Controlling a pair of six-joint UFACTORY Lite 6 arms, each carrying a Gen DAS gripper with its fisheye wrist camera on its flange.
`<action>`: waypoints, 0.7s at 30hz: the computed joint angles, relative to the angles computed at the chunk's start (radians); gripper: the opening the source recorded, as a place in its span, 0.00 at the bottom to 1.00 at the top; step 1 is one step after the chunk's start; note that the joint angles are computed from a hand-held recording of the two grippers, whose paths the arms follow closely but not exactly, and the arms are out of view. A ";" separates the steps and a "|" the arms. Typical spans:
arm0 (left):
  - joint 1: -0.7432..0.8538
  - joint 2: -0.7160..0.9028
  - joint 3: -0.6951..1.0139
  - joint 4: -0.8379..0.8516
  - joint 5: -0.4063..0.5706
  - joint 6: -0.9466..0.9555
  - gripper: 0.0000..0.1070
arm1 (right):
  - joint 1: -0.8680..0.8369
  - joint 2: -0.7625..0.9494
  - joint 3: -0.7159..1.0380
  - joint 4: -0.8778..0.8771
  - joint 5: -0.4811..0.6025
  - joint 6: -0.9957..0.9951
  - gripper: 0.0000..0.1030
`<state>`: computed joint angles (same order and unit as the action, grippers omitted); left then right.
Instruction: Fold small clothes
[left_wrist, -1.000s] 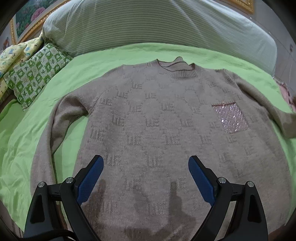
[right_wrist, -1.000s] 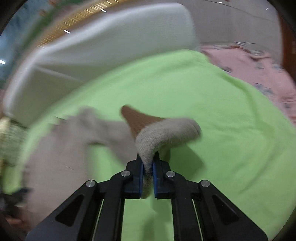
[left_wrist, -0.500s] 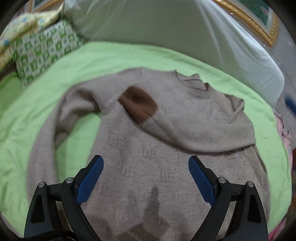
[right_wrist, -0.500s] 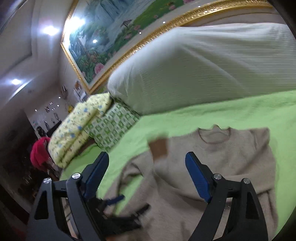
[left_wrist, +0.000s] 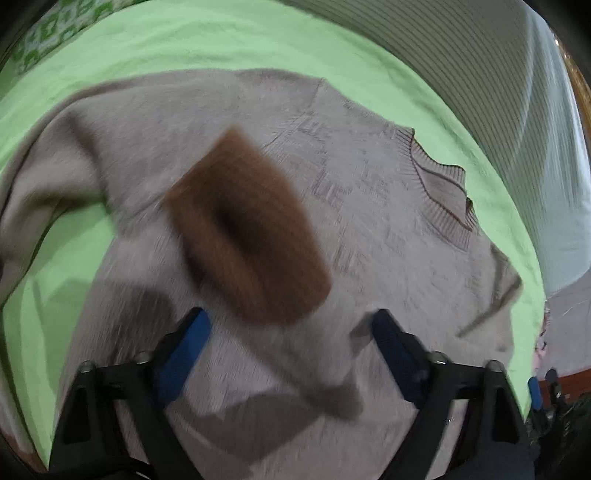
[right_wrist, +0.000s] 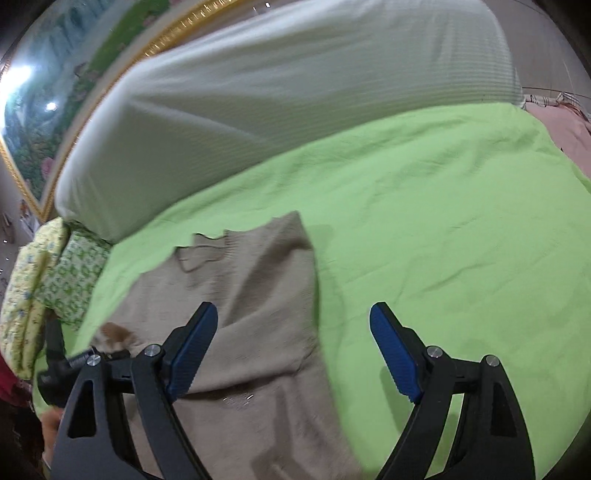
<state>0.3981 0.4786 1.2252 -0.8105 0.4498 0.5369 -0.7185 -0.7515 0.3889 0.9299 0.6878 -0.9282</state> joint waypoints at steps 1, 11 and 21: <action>-0.005 -0.011 -0.015 -0.083 -0.011 0.105 0.39 | 0.052 0.038 0.010 0.009 -0.049 0.005 0.82; 0.107 -0.324 -0.331 -0.817 0.290 1.111 0.17 | 0.449 0.709 0.362 -0.009 -0.404 0.070 0.50; 0.171 -0.134 -0.137 -0.805 0.257 1.233 0.27 | 0.049 0.633 0.366 0.359 -0.252 -0.232 0.01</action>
